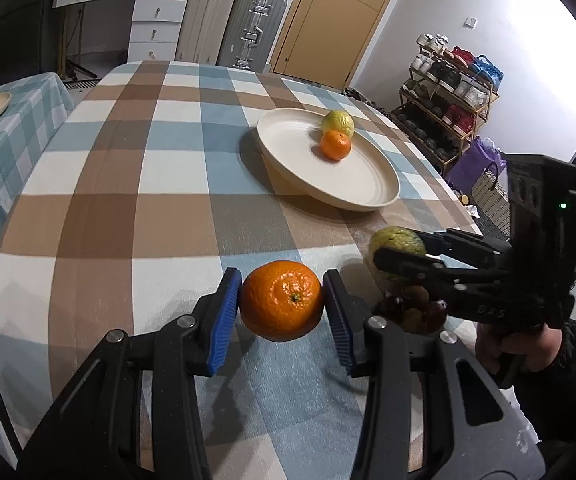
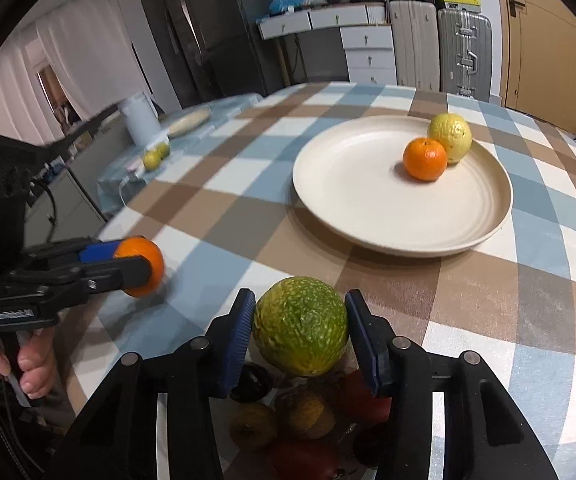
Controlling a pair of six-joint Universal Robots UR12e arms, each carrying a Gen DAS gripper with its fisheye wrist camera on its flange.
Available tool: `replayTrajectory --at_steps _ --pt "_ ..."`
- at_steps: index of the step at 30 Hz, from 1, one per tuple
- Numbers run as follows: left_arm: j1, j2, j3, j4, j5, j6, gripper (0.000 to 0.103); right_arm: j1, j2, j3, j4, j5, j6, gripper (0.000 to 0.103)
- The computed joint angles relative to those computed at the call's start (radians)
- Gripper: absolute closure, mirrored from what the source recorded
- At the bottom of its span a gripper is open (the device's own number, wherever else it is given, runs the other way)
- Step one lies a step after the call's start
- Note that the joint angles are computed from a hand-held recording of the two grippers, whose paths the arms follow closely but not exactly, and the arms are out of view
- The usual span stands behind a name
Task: Organize fruits
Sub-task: 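Carry both fruits onto the cream plate and open both grippers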
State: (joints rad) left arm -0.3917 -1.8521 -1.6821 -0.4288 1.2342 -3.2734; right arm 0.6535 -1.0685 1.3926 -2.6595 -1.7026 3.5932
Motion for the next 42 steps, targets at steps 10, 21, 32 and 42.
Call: replayTrajectory --at_steps 10,21,32,42 --pt "-0.003 -0.066 0.132 -0.053 -0.023 0.018 0.064 -0.027 -0.021 0.024 -0.129 0.036 0.030 0.056" --pt "-0.010 -0.245 0.464 -0.173 -0.031 0.031 0.064 -0.084 0.000 -0.040 -0.140 0.072 0.010 0.056" --pt "-0.021 -0.487 0.881 -0.482 -0.138 0.060 0.064 -0.126 0.085 -0.165 -0.034 0.123 0.012 0.056" --pt "-0.019 -0.639 1.105 -0.750 -0.248 0.073 0.064 -0.137 0.136 -0.233 0.041 0.136 -0.035 0.056"
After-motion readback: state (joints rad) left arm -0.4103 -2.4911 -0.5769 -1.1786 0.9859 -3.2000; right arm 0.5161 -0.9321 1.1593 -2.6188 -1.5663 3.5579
